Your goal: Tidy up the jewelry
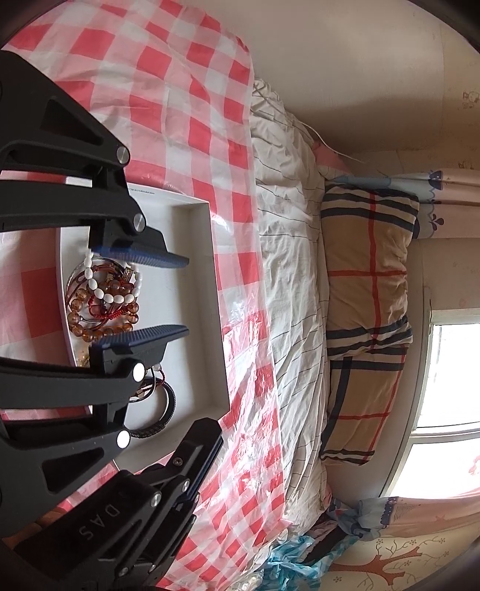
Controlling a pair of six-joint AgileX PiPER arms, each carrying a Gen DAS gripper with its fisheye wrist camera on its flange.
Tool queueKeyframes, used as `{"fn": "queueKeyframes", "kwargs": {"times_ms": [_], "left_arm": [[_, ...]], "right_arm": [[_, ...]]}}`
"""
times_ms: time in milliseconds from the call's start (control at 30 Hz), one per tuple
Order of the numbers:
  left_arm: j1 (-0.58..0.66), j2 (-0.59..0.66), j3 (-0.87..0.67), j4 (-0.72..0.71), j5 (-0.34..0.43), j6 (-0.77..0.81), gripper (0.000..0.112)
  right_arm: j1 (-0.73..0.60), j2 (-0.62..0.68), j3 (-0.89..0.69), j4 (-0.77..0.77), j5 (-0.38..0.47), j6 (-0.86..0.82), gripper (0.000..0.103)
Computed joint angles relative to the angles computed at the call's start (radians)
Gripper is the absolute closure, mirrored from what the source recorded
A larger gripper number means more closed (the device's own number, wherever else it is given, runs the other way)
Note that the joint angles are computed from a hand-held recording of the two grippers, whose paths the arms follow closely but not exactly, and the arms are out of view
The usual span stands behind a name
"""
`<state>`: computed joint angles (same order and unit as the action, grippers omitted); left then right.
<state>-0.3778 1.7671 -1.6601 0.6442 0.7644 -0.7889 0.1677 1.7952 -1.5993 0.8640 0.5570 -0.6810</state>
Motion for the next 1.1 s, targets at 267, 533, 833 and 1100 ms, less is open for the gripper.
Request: {"fn": "queueKeyframes", "kwargs": {"times_ms": [267, 533, 833, 1100], "left_arm": [[-0.002, -0.003, 0.0, 0.025, 0.019, -0.034, 0.061], [-0.023, -0.045, 0.047, 0.047, 0.05, -0.072, 0.052], [-0.081, -0.13, 0.089, 0.076, 0.126, -0.113, 0.049], [-0.155, -0.22, 0.129, 0.107, 0.217, -0.14, 0.039]], "right_arm": [[0.002, -0.005, 0.016, -0.043, -0.018, 0.049, 0.07], [-0.003, -0.057, 0.067, -0.097, -0.024, 0.104, 0.064], [-0.014, -0.161, 0.155, -0.166, -0.028, 0.167, 0.059], [-0.039, -0.268, 0.238, -0.17, 0.007, 0.178, 0.053]]}}
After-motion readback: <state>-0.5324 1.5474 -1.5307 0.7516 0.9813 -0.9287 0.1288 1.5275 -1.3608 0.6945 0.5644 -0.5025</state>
